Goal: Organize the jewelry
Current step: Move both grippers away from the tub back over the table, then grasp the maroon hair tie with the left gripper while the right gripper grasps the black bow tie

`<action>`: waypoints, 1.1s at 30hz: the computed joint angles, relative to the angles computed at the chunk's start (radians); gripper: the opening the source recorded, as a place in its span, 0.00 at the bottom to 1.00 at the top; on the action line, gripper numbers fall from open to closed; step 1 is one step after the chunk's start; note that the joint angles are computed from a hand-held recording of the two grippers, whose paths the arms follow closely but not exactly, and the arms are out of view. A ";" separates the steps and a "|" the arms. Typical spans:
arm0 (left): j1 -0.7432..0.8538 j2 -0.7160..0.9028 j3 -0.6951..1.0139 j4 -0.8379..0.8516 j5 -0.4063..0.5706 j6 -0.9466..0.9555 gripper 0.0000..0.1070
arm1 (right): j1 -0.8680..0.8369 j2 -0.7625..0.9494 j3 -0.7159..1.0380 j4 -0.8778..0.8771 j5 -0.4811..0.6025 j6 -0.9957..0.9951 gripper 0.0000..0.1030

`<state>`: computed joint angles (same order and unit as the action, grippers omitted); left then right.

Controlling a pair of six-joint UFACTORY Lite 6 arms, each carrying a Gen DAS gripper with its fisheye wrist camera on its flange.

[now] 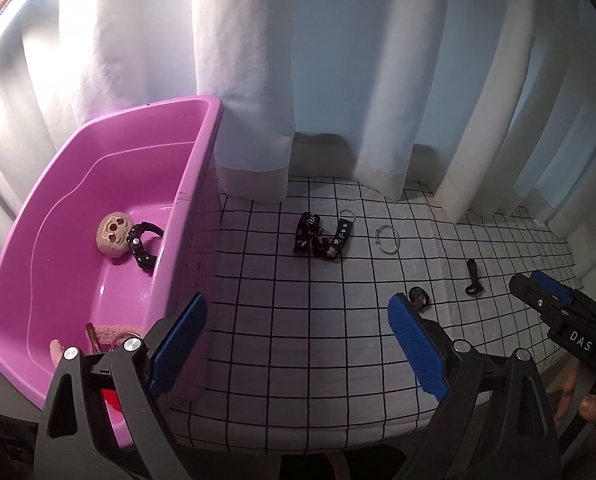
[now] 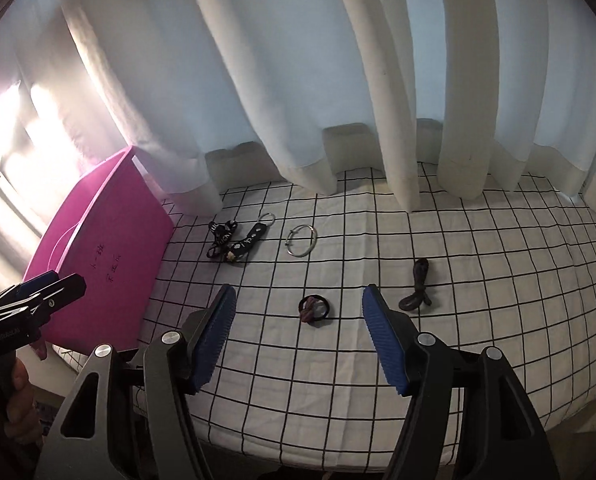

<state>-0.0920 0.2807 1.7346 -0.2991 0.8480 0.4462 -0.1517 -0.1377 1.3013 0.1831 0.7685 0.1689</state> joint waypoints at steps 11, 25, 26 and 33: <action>-0.297 -0.090 -0.220 0.349 -0.136 -0.525 0.84 | -0.470 -0.099 -0.165 0.297 0.107 -0.598 0.61; -0.625 -0.062 -0.338 0.840 -0.061 -1.304 0.84 | -0.715 0.160 -0.106 0.540 0.255 -1.149 0.61; -0.630 -0.045 -0.327 0.851 -0.060 -1.320 0.84 | -0.707 0.177 -0.101 0.539 0.251 -1.152 0.61; -0.587 0.101 -0.246 0.829 -0.144 -1.307 0.84 | -0.613 0.264 -0.108 0.552 0.152 -1.137 0.61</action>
<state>-0.6791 0.3818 1.4888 0.5299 0.7041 -0.8610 -0.7650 0.1259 1.1936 0.7350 0.9203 -0.9682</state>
